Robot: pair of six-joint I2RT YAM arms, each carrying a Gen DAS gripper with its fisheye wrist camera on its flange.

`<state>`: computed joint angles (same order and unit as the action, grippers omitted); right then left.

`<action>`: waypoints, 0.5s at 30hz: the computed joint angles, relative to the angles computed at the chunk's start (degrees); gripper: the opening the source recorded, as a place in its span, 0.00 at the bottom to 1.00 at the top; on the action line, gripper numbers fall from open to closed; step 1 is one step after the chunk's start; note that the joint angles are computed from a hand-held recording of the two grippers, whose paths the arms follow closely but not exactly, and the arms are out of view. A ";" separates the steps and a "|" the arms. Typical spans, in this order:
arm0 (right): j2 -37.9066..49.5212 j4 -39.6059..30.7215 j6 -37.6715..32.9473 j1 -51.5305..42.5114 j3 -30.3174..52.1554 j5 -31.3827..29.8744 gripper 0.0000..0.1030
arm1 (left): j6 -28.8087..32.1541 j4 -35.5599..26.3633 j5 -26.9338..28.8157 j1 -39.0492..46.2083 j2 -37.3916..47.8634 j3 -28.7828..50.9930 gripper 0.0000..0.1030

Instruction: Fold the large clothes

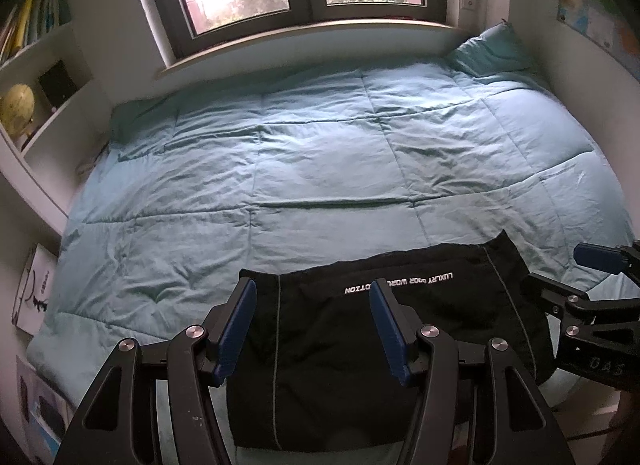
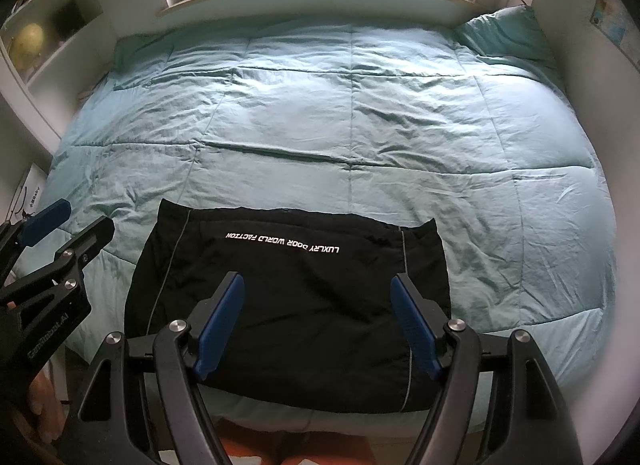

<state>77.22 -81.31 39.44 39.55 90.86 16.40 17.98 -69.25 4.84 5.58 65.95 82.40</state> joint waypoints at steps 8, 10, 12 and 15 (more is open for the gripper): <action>0.80 1.11 -1.01 -0.71 -0.92 -1.08 0.75 | -0.06 1.51 -0.71 0.09 0.29 -1.01 0.59; 0.94 1.18 -1.21 -0.76 -0.94 -1.22 0.75 | -0.23 3.09 -1.23 -0.03 -0.42 -1.84 0.59; 1.12 1.18 -1.47 -0.93 -0.82 -1.35 0.75 | -0.52 5.39 -3.33 -0.54 -1.38 -3.02 0.59; 1.26 1.21 -1.51 -1.04 -0.69 -1.28 0.75 | -0.90 6.77 -2.47 0.81 -1.44 -3.49 0.59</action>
<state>78.48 -80.10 37.94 38.52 90.17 15.12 17.08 -62.48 2.37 6.40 64.51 78.91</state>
